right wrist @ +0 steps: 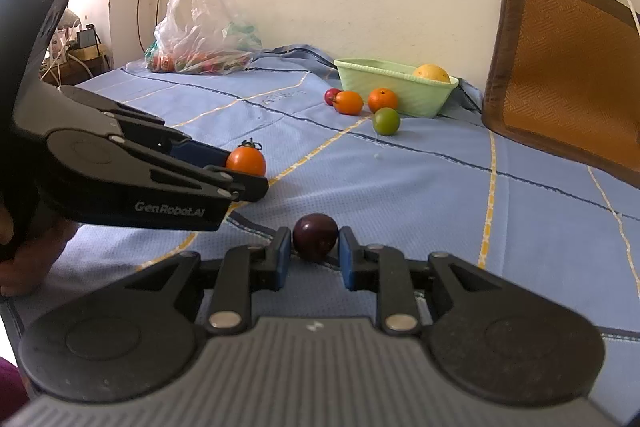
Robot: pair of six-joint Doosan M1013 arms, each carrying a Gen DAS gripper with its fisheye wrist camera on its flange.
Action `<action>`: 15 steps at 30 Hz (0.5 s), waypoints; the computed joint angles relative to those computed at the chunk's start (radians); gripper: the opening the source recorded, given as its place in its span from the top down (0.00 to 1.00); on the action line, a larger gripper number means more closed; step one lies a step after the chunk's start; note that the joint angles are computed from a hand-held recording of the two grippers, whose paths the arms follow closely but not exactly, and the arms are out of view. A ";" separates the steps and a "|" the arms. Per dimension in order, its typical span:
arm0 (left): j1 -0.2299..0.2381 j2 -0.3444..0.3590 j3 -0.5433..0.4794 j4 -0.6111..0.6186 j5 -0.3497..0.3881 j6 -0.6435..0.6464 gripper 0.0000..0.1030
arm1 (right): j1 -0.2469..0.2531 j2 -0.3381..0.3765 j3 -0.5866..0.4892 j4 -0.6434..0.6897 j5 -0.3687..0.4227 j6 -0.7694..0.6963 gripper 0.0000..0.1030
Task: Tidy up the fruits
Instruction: 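Carry both tomatoes into the basket and release them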
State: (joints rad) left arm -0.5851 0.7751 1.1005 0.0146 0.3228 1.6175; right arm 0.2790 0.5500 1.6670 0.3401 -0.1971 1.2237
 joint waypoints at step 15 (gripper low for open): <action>0.006 0.009 -0.011 -0.084 -0.006 0.082 0.71 | -0.002 -0.002 0.003 -0.047 0.001 0.056 0.73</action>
State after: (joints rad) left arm -0.5789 0.7837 1.0899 -0.0690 0.3167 1.6995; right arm 0.2772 0.5483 1.6700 0.2931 -0.1963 1.2793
